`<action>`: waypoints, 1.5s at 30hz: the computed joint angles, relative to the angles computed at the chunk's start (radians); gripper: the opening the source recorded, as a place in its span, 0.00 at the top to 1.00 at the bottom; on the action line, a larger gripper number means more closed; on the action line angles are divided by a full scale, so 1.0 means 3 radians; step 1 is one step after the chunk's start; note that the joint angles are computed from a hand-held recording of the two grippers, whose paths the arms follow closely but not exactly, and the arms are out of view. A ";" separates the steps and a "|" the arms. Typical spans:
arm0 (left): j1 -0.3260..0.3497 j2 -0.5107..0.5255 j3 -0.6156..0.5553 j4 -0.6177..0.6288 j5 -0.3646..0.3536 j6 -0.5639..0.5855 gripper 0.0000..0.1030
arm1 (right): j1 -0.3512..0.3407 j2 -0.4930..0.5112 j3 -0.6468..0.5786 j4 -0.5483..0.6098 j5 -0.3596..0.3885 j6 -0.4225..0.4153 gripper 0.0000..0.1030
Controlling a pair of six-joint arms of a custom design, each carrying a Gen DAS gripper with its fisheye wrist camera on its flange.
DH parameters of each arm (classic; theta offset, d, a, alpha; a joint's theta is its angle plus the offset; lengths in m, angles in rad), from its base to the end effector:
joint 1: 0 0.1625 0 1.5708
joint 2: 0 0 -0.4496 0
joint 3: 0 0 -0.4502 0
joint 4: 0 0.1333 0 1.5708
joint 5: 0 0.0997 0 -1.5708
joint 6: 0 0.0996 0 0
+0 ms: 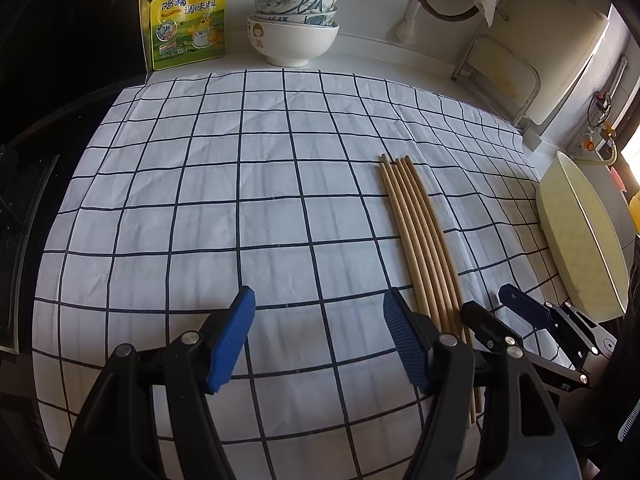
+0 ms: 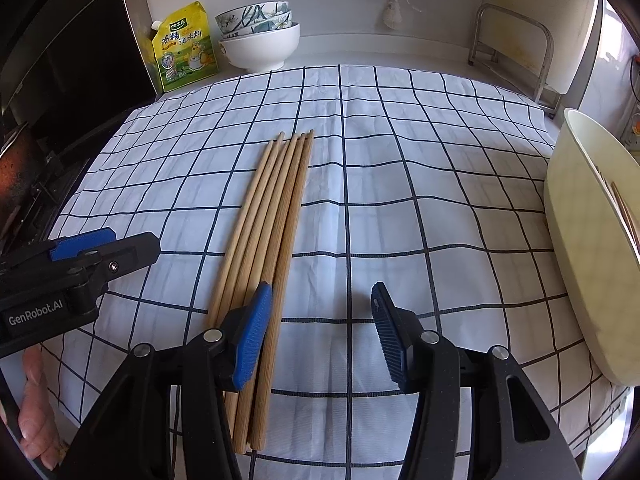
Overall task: Organize utensils
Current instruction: 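Close the right tool on one chopstick while the left tool grasps another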
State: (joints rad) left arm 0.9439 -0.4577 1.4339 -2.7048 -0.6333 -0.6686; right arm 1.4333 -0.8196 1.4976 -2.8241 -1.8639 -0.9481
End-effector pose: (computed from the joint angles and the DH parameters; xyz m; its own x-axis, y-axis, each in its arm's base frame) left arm -0.2748 -0.7434 -0.0543 -0.7935 -0.3039 -0.5272 0.1114 0.7792 -0.6168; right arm -0.0052 -0.7999 0.1830 -0.6339 -0.5078 0.5834 -0.6857 0.7178 -0.1204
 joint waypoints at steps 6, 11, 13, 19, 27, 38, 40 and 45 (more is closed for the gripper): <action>0.0000 -0.0011 0.0008 0.0005 0.0012 -0.0020 0.36 | 0.0023 0.0023 0.0014 -0.0084 -0.0064 -0.0078 0.52; -0.0010 -0.0004 0.0000 0.0012 0.0009 -0.0007 0.36 | 0.0019 0.0028 0.0041 -0.0172 -0.0143 -0.0180 0.52; -0.0015 0.0006 -0.0008 0.0000 0.0005 0.0010 0.34 | 0.0007 0.0013 0.0057 -0.0173 -0.0120 -0.0176 0.52; -0.0030 0.0087 -0.0090 0.0047 -0.0034 0.0069 0.33 | -0.0035 0.0012 0.0000 -0.0187 -0.0092 -0.0126 0.52; -0.0032 0.0207 -0.0246 0.0130 -0.0052 0.0137 0.31 | -0.0108 -0.0028 -0.0072 -0.0158 -0.0043 -0.0009 0.52; -0.0033 0.0361 -0.0493 0.0482 0.0151 0.0067 0.30 | -0.0124 -0.0046 -0.0071 -0.0114 0.0091 -0.0059 0.52; -0.0033 0.0363 -0.0495 0.0501 0.0170 0.0058 0.29 | -0.0123 -0.0036 -0.0089 -0.0107 0.0089 -0.0050 0.52; -0.0053 0.0360 -0.0485 0.0704 0.0265 -0.0024 0.32 | -0.0119 -0.0015 -0.0131 -0.0101 0.0092 -0.0042 0.52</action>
State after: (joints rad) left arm 0.9279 -0.3498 1.2883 -2.4934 -0.5536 -0.6756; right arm 1.3977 -0.8241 1.4582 -2.8543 -1.8364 -0.9608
